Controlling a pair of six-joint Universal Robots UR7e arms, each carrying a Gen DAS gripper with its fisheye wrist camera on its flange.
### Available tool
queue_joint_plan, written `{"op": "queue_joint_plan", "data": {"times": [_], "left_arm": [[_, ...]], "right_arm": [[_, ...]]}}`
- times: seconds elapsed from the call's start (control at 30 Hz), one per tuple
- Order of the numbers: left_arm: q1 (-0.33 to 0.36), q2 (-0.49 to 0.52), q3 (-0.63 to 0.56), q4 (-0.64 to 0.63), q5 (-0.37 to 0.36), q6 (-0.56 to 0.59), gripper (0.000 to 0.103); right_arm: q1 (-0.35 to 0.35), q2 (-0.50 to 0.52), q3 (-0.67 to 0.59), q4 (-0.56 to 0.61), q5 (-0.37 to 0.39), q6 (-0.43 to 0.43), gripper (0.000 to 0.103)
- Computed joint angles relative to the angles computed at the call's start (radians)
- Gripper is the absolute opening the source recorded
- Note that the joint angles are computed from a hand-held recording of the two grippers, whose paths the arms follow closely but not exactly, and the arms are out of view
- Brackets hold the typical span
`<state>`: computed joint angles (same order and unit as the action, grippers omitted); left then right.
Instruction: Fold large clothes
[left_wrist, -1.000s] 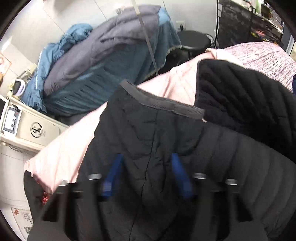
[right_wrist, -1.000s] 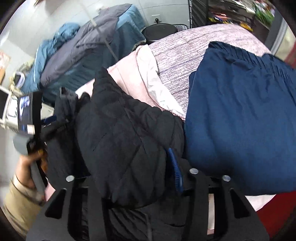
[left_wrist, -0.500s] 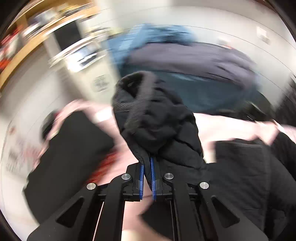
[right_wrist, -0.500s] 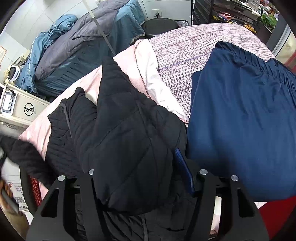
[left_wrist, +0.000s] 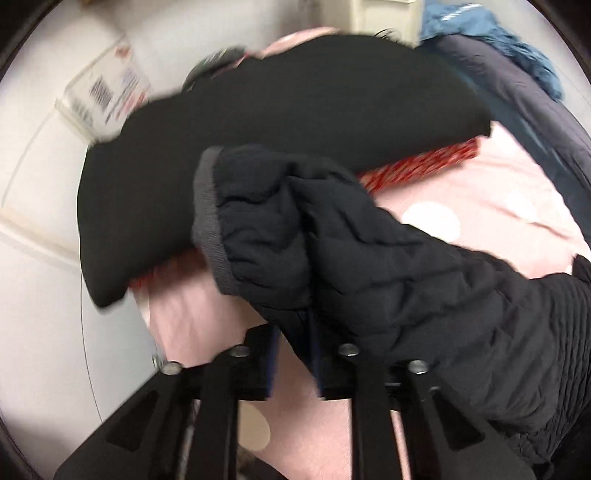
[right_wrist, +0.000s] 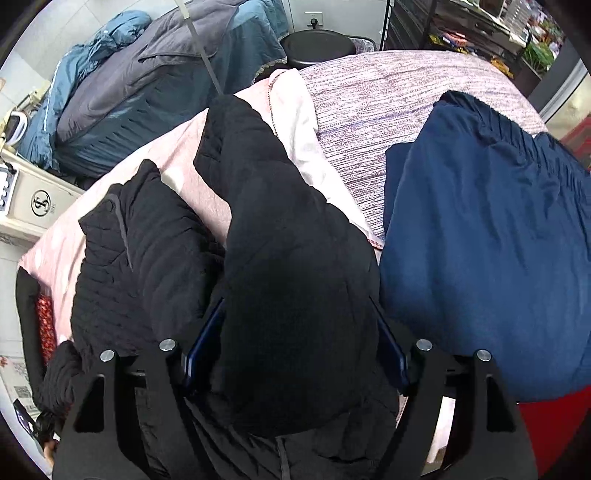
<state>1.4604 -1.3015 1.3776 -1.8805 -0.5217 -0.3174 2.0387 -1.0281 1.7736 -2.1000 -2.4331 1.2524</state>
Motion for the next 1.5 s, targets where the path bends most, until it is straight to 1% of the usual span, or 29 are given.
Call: {"op": "queue_joint_plan", "data": {"times": [0.03,0.07,0.1,0.17,0.23,0.27,0.3,0.33,0.4,0.5,0.57,0.63,0.67,0.7,0.73,0.77,0.8,0.87,0.93,1.0,1.03,1.1,1.13,1.17,1.2,1.27,1.33,1.43,1.5], "left_arm": [[0.006,0.007,-0.022,0.090,0.032,-0.092,0.073],[0.010,-0.004,-0.016,0.145,0.068,-0.159,0.089],[0.011,-0.014,-0.009,0.158,0.101,-0.202,0.093],[0.012,-0.037,0.009,0.116,0.132,-0.223,0.093],[0.006,-0.048,-0.012,0.189,0.185,-0.319,0.093],[-0.005,-0.052,-0.013,0.192,0.215,-0.337,0.093],[-0.012,-0.057,-0.010,0.152,0.232,-0.313,0.093],[-0.029,-0.068,0.013,0.070,0.239,-0.258,0.093],[-0.054,-0.061,0.023,-0.084,0.203,-0.109,0.093],[-0.089,-0.015,-0.009,-0.147,0.103,0.064,0.093],[-0.120,0.028,-0.019,-0.189,0.039,0.184,0.093],[-0.146,0.075,-0.032,-0.219,-0.021,0.288,0.093],[-0.158,0.106,-0.046,-0.218,-0.061,0.334,0.093],[-0.167,0.139,-0.071,-0.186,-0.110,0.363,0.093],[-0.174,0.175,-0.101,-0.147,-0.163,0.388,0.094],[-0.178,0.193,-0.112,-0.133,-0.193,0.403,0.094],[-0.184,0.234,-0.142,-0.097,-0.247,0.435,0.095],[-0.195,0.289,-0.162,-0.059,-0.293,0.490,0.095],[-0.208,0.342,-0.176,-0.028,-0.295,0.550,0.095],[-0.225,0.384,-0.164,-0.052,-0.271,0.622,0.095],[-0.227,0.399,-0.165,-0.055,-0.270,0.636,0.095],[-0.229,0.421,-0.162,-0.050,-0.266,0.646,0.095],[-0.228,0.413,-0.143,-0.052,-0.272,0.645,0.095],[-0.227,0.423,-0.151,-0.037,-0.281,0.642,0.095],[-0.224,0.434,-0.160,-0.025,-0.282,0.642,0.095],[-0.210,0.450,-0.165,-0.028,-0.249,0.650,0.095],[-0.194,0.469,-0.184,-0.031,-0.240,0.647,0.095],[-0.182,0.506,-0.259,0.014,-0.298,0.648,0.095],[-0.178,0.532,-0.303,0.068,-0.328,0.671,0.095]], "right_arm": [[0.002,-0.003,0.003,0.002,-0.001,0.004,0.074],[0.004,-0.010,0.012,-0.002,0.000,0.009,0.075],[0.003,-0.016,0.018,-0.003,0.000,0.012,0.075],[0.005,-0.035,0.036,-0.005,-0.001,0.029,0.075],[0.009,-0.051,0.046,-0.001,-0.005,0.045,0.075],[0.012,-0.055,0.043,0.012,-0.012,0.054,0.075],[0.017,-0.056,0.035,0.033,-0.022,0.063,0.075],[0.024,-0.053,0.020,0.060,-0.034,0.073,0.075],[0.045,-0.039,-0.027,0.144,-0.082,0.098,0.075],[0.072,0.004,-0.156,0.414,-0.180,0.178,0.075],[0.075,0.022,-0.217,0.513,-0.232,0.176,0.079],[0.059,0.028,-0.245,0.456,-0.250,0.046,0.092],[0.042,0.033,-0.260,0.397,-0.243,-0.044,0.092],[0.032,0.038,-0.266,0.355,-0.242,-0.095,0.092],[0.013,0.047,-0.275,0.277,-0.238,-0.188,0.092],[-0.011,0.063,-0.300,0.236,-0.215,-0.267,0.092],[-0.034,0.080,-0.328,0.231,-0.189,-0.310,0.092],[-0.097,0.124,-0.395,0.226,-0.114,-0.407,0.092],[-0.152,0.162,-0.439,0.223,-0.057,-0.450,0.092],[-0.203,0.197,-0.478,0.262,-0.014,-0.434,0.092],[-0.224,0.212,-0.496,0.297,0.002,-0.410,0.090],[-0.264,0.236,-0.513,0.360,0.046,-0.379,0.068],[-0.278,0.240,-0.505,0.368,0.072,-0.389,0.040],[-0.284,0.237,-0.488,0.367,0.083,-0.396,0.022],[-0.283,0.224,-0.460,0.325,0.089,-0.414,0.018],[-0.268,0.160,-0.357,0.143,0.120,-0.459,0.012],[-0.232,0.087,-0.263,-0.043,0.133,-0.496,0.010],[-0.137,-0.023,-0.144,-0.341,0.046,-0.594,0.010],[-0.059,-0.102,-0.075,-0.550,-0.080,-0.661,0.010]]}}
